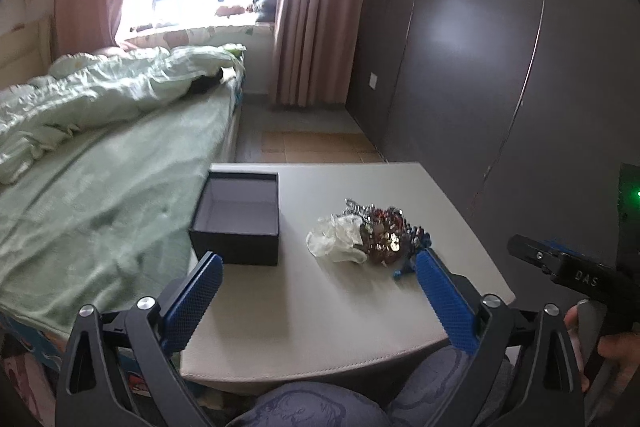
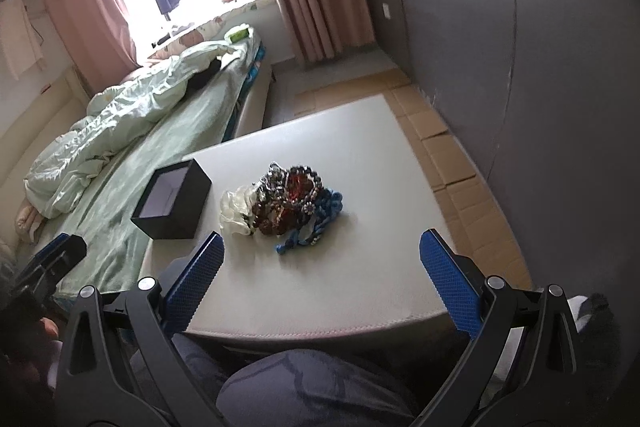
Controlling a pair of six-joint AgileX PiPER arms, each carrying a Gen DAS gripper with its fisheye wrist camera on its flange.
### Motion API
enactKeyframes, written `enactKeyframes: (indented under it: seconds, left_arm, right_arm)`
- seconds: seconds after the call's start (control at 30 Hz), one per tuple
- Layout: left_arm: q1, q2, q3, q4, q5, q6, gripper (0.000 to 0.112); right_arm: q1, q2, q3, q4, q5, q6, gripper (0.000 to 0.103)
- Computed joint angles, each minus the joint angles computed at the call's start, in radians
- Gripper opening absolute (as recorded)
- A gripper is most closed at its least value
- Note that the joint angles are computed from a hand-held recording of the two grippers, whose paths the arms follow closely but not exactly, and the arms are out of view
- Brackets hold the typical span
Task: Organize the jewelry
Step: 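Reach the left tool to the white cloth and close on it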
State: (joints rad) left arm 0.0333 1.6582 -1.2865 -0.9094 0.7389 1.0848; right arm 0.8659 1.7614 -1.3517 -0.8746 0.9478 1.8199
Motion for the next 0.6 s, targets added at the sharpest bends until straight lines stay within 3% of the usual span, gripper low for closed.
enactKeyframes:
  seconds: [0.17, 0.4, 0.5, 0.6]
  left_arm:
    - [-0.047, 0.096, -0.060, 0.035, 0.000, -0.035, 0.077]
    - [-0.100, 0.243, -0.206, 0.095, 0.050, -0.119, 0.059]
    - [-0.124, 0.309, -0.289, 0.140, 0.076, -0.179, 0.056]
    - [-0.153, 0.369, -0.373, 0.188, 0.092, -0.242, 0.053]
  right_arm:
    - [-0.078, 0.041, 0.003, 0.066, -0.128, -0.056, 0.080]
    - [-0.173, 0.100, -0.010, 0.157, -0.286, -0.139, 0.067]
    - [-0.199, 0.115, -0.016, 0.176, -0.337, -0.154, 0.065]
    - [-0.231, 0.126, -0.023, 0.217, -0.390, -0.198, 0.056]
